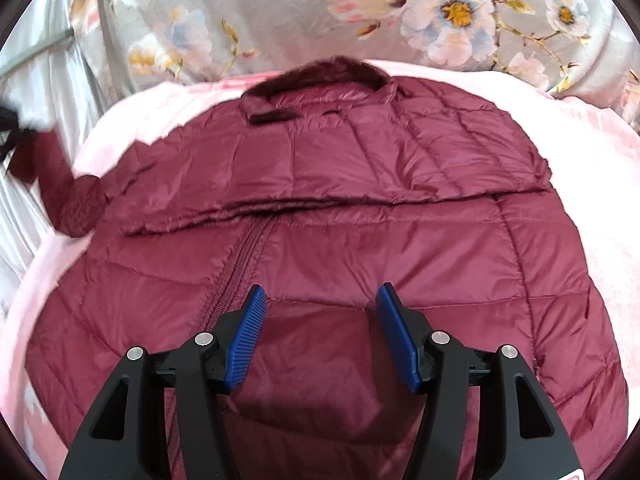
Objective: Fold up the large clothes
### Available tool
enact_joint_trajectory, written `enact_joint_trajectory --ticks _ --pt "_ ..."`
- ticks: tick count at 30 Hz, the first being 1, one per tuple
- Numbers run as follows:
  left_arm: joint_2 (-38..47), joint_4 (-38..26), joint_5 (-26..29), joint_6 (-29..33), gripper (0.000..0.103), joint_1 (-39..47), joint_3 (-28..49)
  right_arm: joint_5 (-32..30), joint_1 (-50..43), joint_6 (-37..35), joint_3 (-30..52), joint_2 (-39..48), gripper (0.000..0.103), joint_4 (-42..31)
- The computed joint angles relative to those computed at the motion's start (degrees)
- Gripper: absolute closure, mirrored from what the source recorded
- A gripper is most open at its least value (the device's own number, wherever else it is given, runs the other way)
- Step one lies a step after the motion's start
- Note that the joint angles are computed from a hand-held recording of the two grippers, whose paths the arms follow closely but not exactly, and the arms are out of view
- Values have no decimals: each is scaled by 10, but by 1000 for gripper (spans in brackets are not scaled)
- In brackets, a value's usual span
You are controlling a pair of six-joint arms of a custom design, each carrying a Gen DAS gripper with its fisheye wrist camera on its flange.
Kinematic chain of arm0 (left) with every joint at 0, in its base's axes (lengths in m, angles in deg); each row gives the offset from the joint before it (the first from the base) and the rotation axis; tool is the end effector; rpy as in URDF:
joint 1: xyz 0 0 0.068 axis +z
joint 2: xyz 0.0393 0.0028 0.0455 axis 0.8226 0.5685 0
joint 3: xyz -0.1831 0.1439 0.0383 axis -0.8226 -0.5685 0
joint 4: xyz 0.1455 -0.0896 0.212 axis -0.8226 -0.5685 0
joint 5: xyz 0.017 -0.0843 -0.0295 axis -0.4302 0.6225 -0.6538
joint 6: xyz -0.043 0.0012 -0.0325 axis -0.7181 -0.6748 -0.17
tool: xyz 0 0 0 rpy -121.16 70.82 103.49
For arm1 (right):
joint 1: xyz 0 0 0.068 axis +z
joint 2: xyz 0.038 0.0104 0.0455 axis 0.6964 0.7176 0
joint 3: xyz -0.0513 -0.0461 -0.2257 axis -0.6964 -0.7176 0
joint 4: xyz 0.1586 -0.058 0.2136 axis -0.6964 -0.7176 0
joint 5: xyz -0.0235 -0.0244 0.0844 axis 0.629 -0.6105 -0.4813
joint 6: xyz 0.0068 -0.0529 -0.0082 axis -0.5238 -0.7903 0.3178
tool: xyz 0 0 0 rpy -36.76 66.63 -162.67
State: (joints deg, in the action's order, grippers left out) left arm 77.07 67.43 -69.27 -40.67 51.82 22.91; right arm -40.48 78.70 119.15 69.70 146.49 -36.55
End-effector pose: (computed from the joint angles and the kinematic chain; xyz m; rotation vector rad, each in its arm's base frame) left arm 0.3586 -0.0271 0.2722 -0.0253 2.2036 -0.2691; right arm 0.1802 0.1037 0.1198 0.4159 2.3030 0.0623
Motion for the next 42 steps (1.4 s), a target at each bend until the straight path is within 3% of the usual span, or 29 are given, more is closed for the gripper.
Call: enact_joint_trajectory --ticks 5,12,14,16,19,21,23,27,32,35,37,39,40,42 --pt "0 -13 -35 -6 102 -186 4 -33 -27 9 -37 -61 42 -5" --pt "177 -42 -53 -44 97 -311 88 -36 -47 26 -79 -200 41 -99" --pt "208 -41 -35 -59 81 -311 94 -39 -56 30 -92 -243 39 -132" --pt "218 -35 -14 -77 45 -308 96 -53 -75 24 -99 -282 39 -160" --pt "154 11 15 -79 23 -289 29 -97 -127 -16 -91 -310 39 -171" --pt "83 38 26 -74 13 -260 -29 -151 -181 -63 -69 -282 38 -138" --pt "33 54 35 -74 11 -216 -66 -185 -211 -98 -30 -205 35 -87" --pt "35 26 70 -80 11 -115 -55 -221 -220 -148 63 -17 32 20" --pt "114 -2 123 -104 12 -15 -15 -175 -166 -183 185 169 32 52" --pt "146 -4 100 -93 12 -2 -9 -129 -126 -242 251 258 31 49" --pt "163 -8 77 -76 12 -3 -7 -67 -122 -249 266 285 35 59" --pt "175 -6 70 -69 13 -2 -11 -12 -146 -199 261 269 35 44" --pt "177 -4 72 -70 13 -1 -12 12 -168 -141 245 240 35 18" --pt "174 1 84 -71 13 12 -19 -15 -210 -75 182 157 29 12"
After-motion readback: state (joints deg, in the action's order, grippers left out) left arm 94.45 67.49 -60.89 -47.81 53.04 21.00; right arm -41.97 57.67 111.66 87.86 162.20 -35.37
